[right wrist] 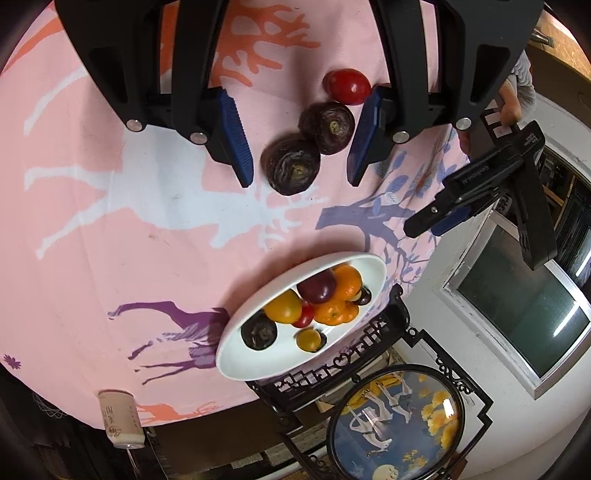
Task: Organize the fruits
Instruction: 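Grasp a dark brown fruit with the right gripper while the left grasps a red plum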
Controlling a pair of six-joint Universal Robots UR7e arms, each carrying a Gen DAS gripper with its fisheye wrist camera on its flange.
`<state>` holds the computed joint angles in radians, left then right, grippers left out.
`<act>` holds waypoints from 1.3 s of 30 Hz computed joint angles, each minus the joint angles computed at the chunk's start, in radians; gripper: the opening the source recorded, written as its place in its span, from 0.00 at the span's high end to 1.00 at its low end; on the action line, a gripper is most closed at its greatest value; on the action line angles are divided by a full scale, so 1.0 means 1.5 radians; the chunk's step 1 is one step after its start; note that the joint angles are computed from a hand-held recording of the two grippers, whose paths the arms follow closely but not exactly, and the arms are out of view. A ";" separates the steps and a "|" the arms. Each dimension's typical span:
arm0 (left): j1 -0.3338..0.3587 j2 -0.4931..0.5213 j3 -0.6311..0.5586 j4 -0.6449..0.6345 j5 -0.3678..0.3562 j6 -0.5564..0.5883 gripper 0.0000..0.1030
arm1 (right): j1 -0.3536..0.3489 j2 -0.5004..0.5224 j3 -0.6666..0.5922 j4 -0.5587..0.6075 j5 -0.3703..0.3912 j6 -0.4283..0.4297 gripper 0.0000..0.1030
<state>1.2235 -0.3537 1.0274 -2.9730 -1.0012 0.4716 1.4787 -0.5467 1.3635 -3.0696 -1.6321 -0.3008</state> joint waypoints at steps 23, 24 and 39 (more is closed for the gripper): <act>-0.002 -0.038 0.095 -0.106 0.050 -0.023 0.11 | 0.020 0.054 -0.052 -0.003 -0.105 -0.059 0.63; -0.001 -0.044 0.107 -0.111 0.048 -0.032 0.10 | 0.019 0.050 -0.048 -0.006 -0.101 -0.054 0.63; -0.014 -0.098 0.244 -0.140 -0.062 0.065 0.10 | -0.007 0.003 -0.006 -0.065 -0.029 0.017 0.62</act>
<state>1.2024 -0.5005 1.3929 -3.1832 -1.0941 0.5691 1.4688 -0.5425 1.3546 -3.1678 -1.6749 -0.2749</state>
